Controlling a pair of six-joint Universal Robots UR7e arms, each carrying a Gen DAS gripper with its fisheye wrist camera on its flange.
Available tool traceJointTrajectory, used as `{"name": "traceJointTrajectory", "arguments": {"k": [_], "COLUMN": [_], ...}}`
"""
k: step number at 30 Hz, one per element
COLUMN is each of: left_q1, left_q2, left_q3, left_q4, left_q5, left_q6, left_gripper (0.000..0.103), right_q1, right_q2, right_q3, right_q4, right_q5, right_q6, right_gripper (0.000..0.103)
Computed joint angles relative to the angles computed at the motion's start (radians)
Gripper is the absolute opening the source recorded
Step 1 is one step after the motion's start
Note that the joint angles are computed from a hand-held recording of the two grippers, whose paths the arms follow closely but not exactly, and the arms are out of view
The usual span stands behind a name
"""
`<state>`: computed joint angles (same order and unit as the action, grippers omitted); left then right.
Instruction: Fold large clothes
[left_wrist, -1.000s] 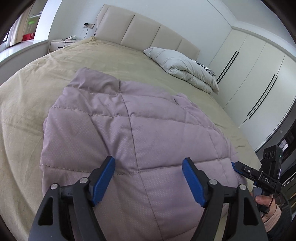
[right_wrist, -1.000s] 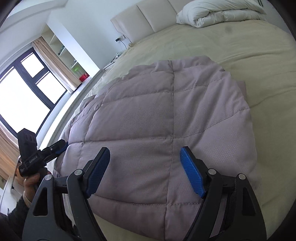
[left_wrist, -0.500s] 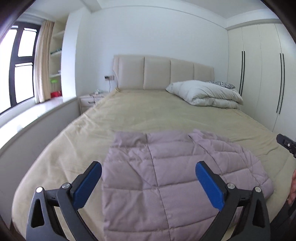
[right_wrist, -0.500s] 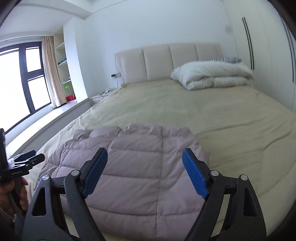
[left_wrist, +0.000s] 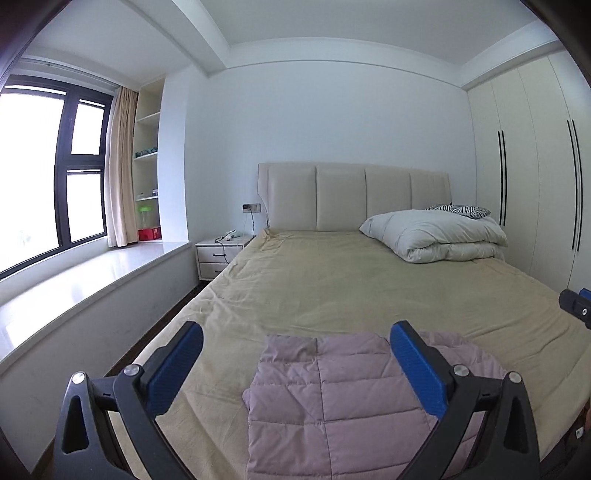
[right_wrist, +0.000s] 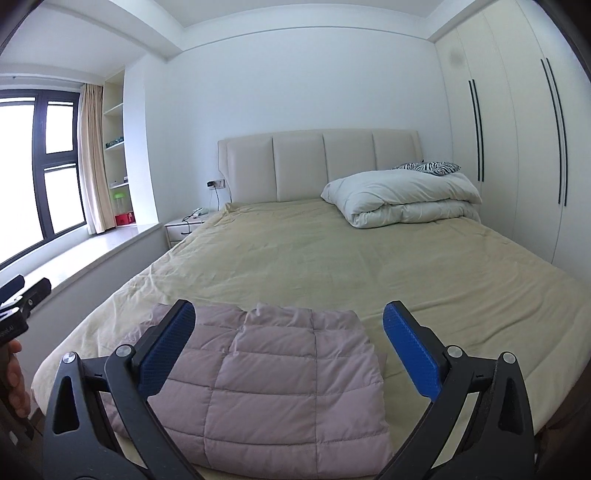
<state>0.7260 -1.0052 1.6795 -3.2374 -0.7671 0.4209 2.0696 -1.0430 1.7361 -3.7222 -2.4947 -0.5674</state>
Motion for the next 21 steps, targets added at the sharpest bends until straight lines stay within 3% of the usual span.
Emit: {"name": "traceJointTrajectory", "arguments": {"k": [3,7,11,13,18,21], "left_q1": [-0.014,-0.02,-0.016,-0.007,0.011,0.012], "left_q2": [0.001,-0.018,-0.03,-0.028,-0.023,-0.019], "left_q3": [0.002,0.019,0.015,0.005,-0.009,-0.004], "left_q4": [0.062,0.173,0.365,0.463,0.647,0.687], "left_q5": [0.065,0.083,0.102,0.106,0.108,0.115], "left_q6": [-0.027,-0.12,-0.258,-0.328,-0.458,-0.484], "left_gripper": [0.103,0.103,0.103,0.103,0.103,0.103], "right_q1": [0.034,0.064,0.083,0.078,0.039,0.012], "right_q2": [-0.022,-0.013,0.015,0.015,-0.026,-0.019], "right_q3": [0.007,-0.003,-0.021,-0.019,0.022,0.029], "right_q4": [0.044,0.088,0.143,0.228,0.564,0.667], "right_q5": [-0.006,-0.05,-0.134,-0.176,-0.22,-0.249], "right_q6": [0.046,0.065,0.084,0.169,0.519,0.61], "right_gripper": [0.103,0.103,0.103,0.103,0.103,0.103]}}
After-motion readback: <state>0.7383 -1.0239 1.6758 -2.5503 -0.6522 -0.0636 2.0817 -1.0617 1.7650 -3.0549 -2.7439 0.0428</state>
